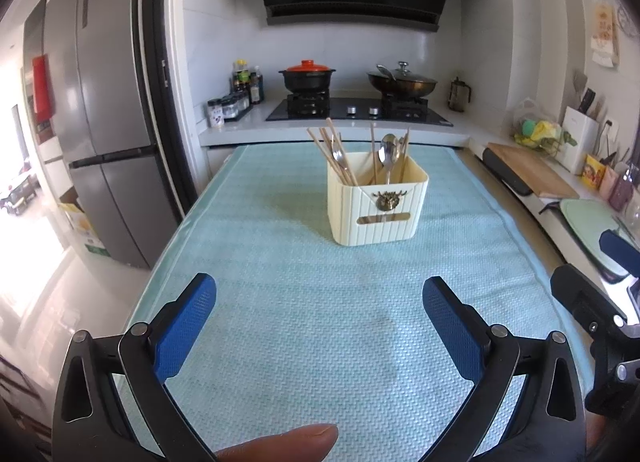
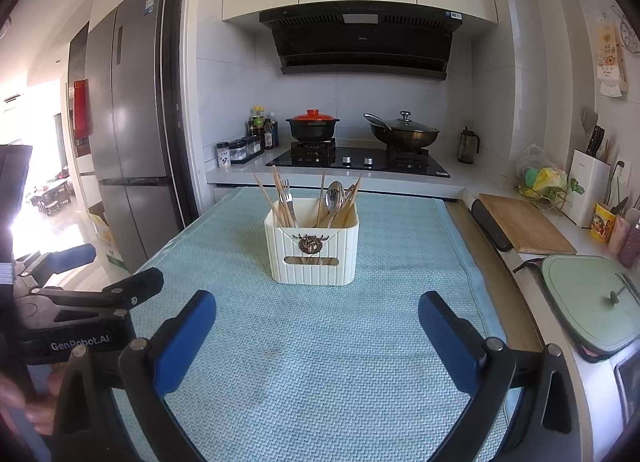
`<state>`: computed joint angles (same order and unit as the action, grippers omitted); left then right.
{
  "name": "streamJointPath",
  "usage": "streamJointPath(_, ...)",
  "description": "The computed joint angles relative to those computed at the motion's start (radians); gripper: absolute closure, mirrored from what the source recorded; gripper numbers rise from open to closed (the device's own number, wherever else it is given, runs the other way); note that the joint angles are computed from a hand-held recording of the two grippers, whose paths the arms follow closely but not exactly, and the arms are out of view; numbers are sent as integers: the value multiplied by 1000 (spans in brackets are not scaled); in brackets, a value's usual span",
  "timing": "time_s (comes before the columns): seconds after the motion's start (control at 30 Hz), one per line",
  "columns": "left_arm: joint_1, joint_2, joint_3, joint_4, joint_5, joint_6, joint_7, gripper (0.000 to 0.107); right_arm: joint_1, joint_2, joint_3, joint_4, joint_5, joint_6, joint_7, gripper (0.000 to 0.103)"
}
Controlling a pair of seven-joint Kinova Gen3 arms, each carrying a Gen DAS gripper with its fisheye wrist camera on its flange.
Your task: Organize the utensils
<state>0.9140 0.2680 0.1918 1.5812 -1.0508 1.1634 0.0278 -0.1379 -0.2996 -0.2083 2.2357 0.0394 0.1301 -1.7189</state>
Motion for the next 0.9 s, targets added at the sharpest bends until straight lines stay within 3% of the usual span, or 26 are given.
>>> streamJointPath(0.17, 11, 6, 2, -5, 0, 17, -9, 5, 18, -26, -18, -18, 8, 44, -11, 0)
streamJointPath(0.33, 14, 2, 4, 1, 0, 22, -6, 5, -27, -33, 17, -25, -3, 65, -3, 0)
streamJointPath(0.9, 9, -12, 13, -6, -7, 26, -4, 5, 66, -52, -92, -48, 66, 90, -76, 0)
